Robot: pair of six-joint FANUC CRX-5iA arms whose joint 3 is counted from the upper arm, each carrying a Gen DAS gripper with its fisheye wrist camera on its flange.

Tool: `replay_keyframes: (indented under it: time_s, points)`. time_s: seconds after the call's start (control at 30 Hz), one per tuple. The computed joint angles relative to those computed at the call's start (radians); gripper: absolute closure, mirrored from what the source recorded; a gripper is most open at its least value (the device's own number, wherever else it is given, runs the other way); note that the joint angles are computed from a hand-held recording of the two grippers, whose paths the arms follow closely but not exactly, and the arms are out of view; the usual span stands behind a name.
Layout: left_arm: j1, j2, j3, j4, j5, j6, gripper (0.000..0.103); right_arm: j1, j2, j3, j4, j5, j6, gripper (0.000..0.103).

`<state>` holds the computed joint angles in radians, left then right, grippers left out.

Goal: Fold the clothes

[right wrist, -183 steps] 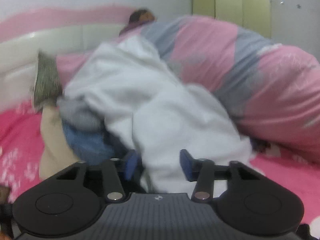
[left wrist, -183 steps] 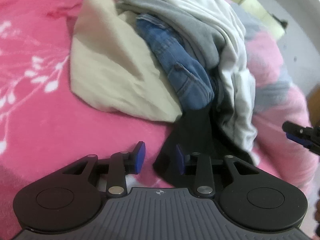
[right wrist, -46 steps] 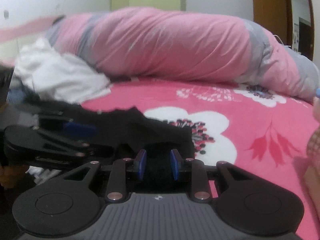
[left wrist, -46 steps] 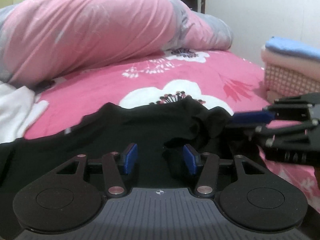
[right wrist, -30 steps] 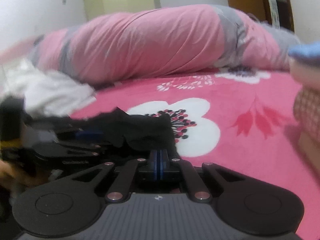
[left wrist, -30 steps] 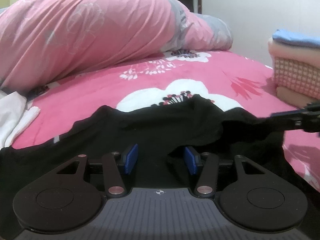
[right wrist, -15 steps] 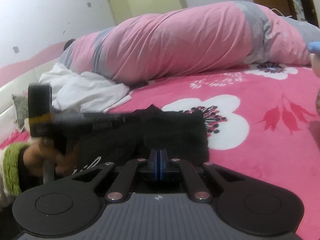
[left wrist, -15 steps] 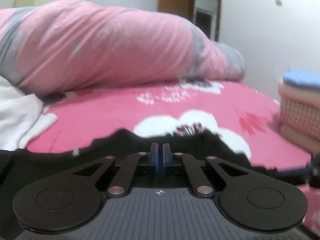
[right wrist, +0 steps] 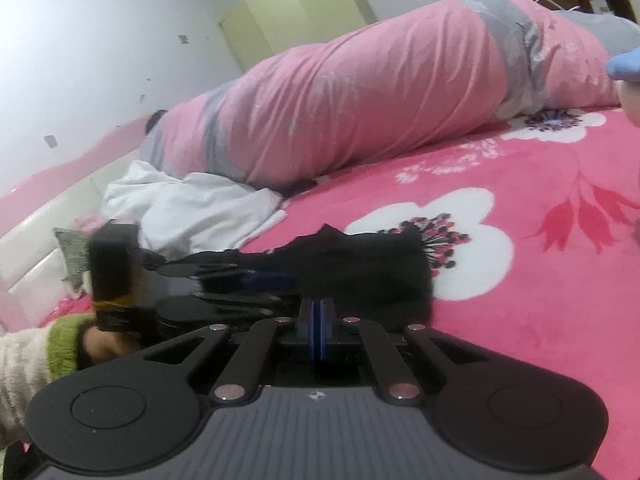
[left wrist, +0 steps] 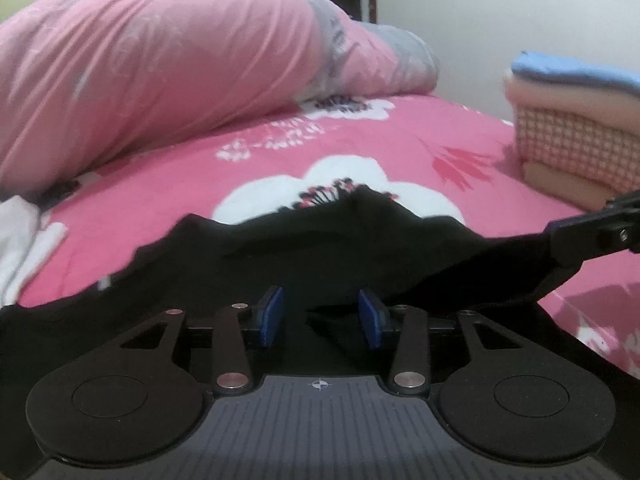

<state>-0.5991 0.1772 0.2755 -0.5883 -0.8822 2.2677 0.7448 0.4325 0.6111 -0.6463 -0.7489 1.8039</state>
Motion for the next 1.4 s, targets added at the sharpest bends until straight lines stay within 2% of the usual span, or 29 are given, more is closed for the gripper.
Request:
replay_keyframes:
  time_s: [0.07,0.13,0.17,0.27,0.3,0.33,0.57,0.67,0.8,0.87,0.9,0.93,1.1,1.17,1.3,1.4]
  points:
    - [-0.001,0.005,0.001,-0.004,0.001,0.01,0.063,-0.006,-0.001,0.003,-0.021,-0.009,0.019,0.101]
    - [0.002,0.002,-0.007,0.003,0.012,0.017,0.075,-0.01,0.001,0.004,-0.025,-0.008,0.01,0.101]
    - [0.007,-0.002,-0.013,0.018,0.019,0.003,0.075,-0.012,0.002,0.003,-0.026,-0.003,-0.001,0.101]
    - [0.013,-0.02,-0.031,0.055,0.032,-0.046,0.071,-0.022,0.003,-0.002,-0.031,0.011,-0.037,0.101]
    - [0.012,-0.027,-0.039,0.058,0.039,-0.059,0.065,-0.026,0.005,-0.001,-0.036,0.014,-0.049,0.101]
    - [0.01,-0.034,-0.046,0.06,0.046,-0.071,0.063,-0.032,0.008,0.001,-0.045,0.011,-0.056,0.101]
    - [0.006,-0.001,-0.013,0.068,-0.008,-0.13,0.062,-0.046,0.015,0.012,-0.092,-0.003,-0.04,0.101]
    - [-0.006,0.01,0.008,0.029,-0.032,-0.094,0.061,-0.057,0.011,0.007,-0.13,0.0,-0.015,0.101]
    - [-0.03,0.031,0.048,-0.052,-0.074,0.021,0.062,-0.066,0.005,0.005,-0.181,-0.006,0.037,0.101]
    - [-0.029,0.04,0.06,-0.059,-0.082,0.047,0.075,-0.065,0.001,0.002,-0.187,-0.008,0.059,0.101]
    - [-0.03,0.045,0.067,-0.068,-0.089,0.064,0.088,-0.063,0.001,0.002,-0.185,-0.008,0.063,0.101]
    - [-0.046,0.05,0.08,-0.111,-0.113,0.104,0.096,-0.062,0.001,0.002,-0.181,-0.008,0.062,0.101]
    - [-0.127,0.021,0.077,-0.352,-0.142,0.336,0.098,-0.039,0.002,-0.003,-0.117,0.005,0.046,0.101]
    - [-0.133,0.011,0.072,-0.383,-0.135,0.35,0.098,-0.03,0.004,-0.001,-0.104,0.0,0.057,0.101]
    - [-0.107,0.008,0.067,-0.349,-0.137,0.33,0.098,-0.017,0.02,0.022,-0.093,-0.046,0.094,0.101]
    - [-0.073,-0.003,0.043,-0.293,-0.129,0.329,0.098,-0.008,0.047,0.064,-0.077,-0.128,0.11,0.099]
